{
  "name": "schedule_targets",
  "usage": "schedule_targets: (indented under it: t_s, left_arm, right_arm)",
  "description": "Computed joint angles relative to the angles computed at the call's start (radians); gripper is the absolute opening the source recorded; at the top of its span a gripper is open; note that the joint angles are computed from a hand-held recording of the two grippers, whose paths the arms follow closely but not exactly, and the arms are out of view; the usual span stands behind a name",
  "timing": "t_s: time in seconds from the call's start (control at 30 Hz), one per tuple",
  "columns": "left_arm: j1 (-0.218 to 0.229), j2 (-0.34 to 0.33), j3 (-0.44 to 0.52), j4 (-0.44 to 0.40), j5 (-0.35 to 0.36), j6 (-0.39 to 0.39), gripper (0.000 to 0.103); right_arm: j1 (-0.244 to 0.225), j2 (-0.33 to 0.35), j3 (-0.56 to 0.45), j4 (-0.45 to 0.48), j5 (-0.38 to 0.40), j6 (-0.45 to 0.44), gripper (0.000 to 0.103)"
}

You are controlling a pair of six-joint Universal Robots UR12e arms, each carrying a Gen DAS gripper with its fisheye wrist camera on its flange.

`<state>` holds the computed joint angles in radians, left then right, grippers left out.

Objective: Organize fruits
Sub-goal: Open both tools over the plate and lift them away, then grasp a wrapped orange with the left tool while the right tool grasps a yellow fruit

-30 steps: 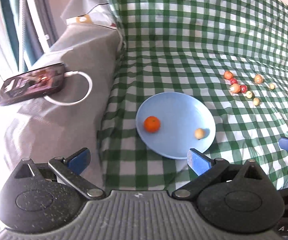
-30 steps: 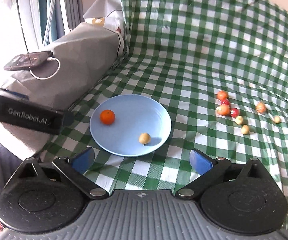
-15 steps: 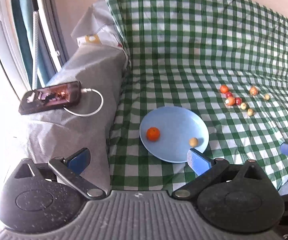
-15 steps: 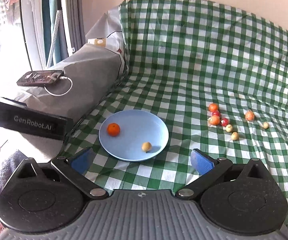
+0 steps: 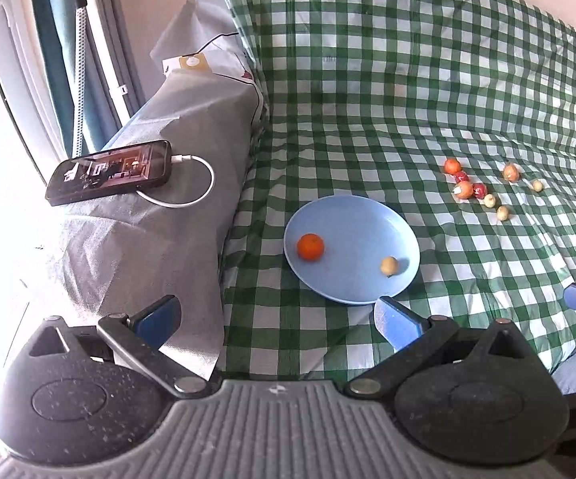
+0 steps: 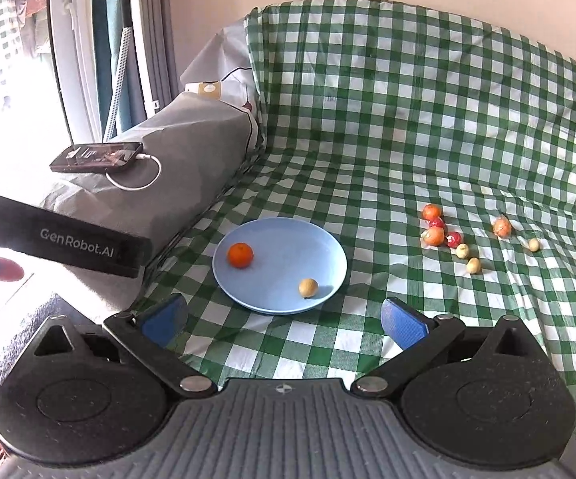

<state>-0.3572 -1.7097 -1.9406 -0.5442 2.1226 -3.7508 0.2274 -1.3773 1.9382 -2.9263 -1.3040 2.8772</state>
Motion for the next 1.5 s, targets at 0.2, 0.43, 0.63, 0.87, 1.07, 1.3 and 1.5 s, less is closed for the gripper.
schedule_targets:
  t_s: [0.2, 0.43, 0.63, 0.87, 1.07, 1.3, 1.5]
  left_arm:
    - [0.008, -0.009, 0.011, -0.022, -0.028, 0.006, 0.103]
    - [0.018, -0.031, 0.028, -0.043, -0.043, 0.007, 0.103]
    - [0.034, -0.046, 0.045, -0.067, -0.077, -0.008, 0.103]
    - [0.04, -0.084, 0.084, -0.076, -0.1, 0.031, 0.103]
    - [0.043, -0.151, 0.158, -0.082, -0.141, 0.092, 0.103]
    - [0.039, -0.282, 0.3, -0.057, -0.174, 0.193, 0.103]
    - [0.057, -0.434, 0.462, -0.028, -0.265, 0.273, 0.103]
  right_arm:
    - [-0.01, 0.007, -0.007, 0.019, 0.014, 0.024, 0.102]
    - [-0.022, 0.024, -0.018, 0.035, 0.05, 0.022, 0.102]
    - [-0.033, 0.043, -0.029, 0.043, 0.061, 0.032, 0.102]
    - [-0.051, 0.075, -0.039, 0.002, 0.031, 0.078, 0.102]
    - [-0.075, 0.118, -0.06, -0.025, -0.017, 0.139, 0.102]
    - [-0.102, 0.202, -0.114, -0.081, -0.142, 0.197, 0.102]
    - [-0.122, 0.331, -0.219, -0.129, -0.269, 0.206, 0.102]
